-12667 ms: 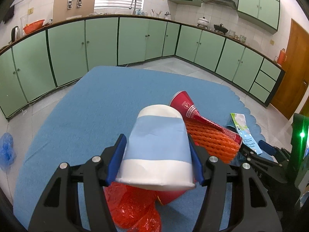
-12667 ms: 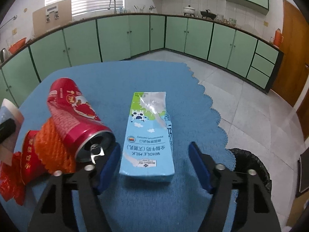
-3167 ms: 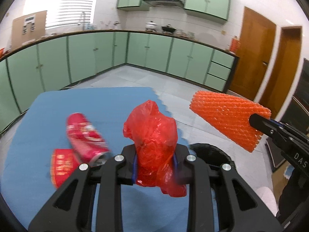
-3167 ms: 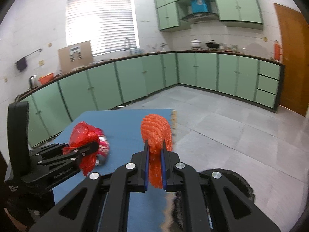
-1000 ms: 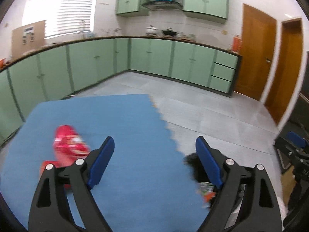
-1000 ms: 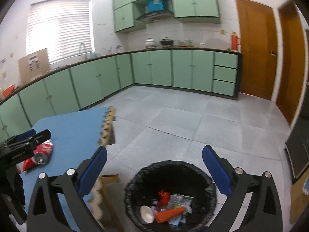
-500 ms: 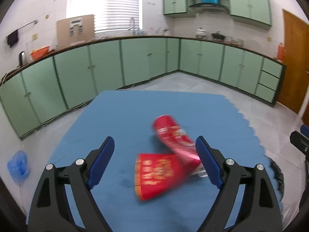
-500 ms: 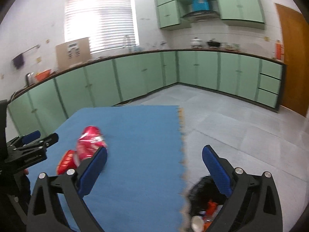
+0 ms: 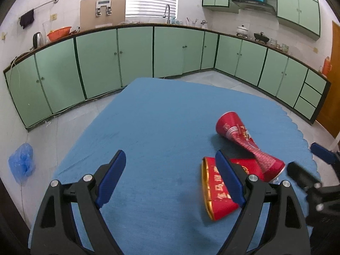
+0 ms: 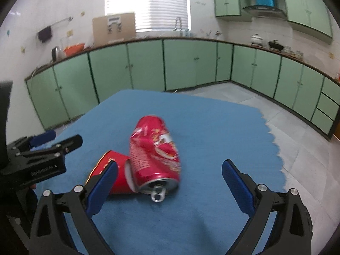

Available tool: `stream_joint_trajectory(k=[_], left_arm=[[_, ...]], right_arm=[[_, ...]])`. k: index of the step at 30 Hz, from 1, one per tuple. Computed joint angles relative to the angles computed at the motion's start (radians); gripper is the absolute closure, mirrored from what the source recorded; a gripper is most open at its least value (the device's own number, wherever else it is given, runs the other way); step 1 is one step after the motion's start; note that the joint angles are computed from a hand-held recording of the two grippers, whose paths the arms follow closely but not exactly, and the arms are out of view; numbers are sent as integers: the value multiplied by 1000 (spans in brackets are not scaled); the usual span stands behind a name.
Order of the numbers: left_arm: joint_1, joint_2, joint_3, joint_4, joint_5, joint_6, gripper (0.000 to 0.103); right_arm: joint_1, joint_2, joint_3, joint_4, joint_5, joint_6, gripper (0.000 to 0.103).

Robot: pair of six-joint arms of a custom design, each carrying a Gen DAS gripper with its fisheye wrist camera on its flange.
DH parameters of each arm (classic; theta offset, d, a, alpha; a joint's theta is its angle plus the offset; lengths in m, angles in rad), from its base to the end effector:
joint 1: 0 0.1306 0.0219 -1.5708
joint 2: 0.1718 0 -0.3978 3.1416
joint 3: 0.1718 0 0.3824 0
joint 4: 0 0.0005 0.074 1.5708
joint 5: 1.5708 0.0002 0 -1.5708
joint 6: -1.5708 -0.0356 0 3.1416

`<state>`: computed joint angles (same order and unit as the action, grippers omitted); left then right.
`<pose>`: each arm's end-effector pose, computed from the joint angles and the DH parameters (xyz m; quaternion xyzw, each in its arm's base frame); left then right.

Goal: Collect trash
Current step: 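Move both grippers back over the mat toward the red can and packet, then grasp the crushed red can with the right gripper and lift it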

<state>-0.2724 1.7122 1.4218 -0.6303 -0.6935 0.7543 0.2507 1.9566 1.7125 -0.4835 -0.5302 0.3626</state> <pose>0.5569 -0.1325 0.3187 -0.3181 0.8396 0.1330 0.4198 0.6559 0.1860 0.3059 -0.3680 0.8071 0.2166 0.4077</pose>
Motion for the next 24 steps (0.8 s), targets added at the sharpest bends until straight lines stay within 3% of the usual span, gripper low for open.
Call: stream_joint_trajectory(k=[9, 17, 24], left_arm=[[10, 1, -25, 31, 23, 6, 20], [11, 6, -26, 46, 26, 4, 20], [9, 12, -24, 51, 35, 5, 20]], right_arm=[[34, 48, 46, -63, 60, 38, 12], [31, 71, 94, -87, 52, -11, 20], [10, 86, 124, -84, 71, -45, 20]])
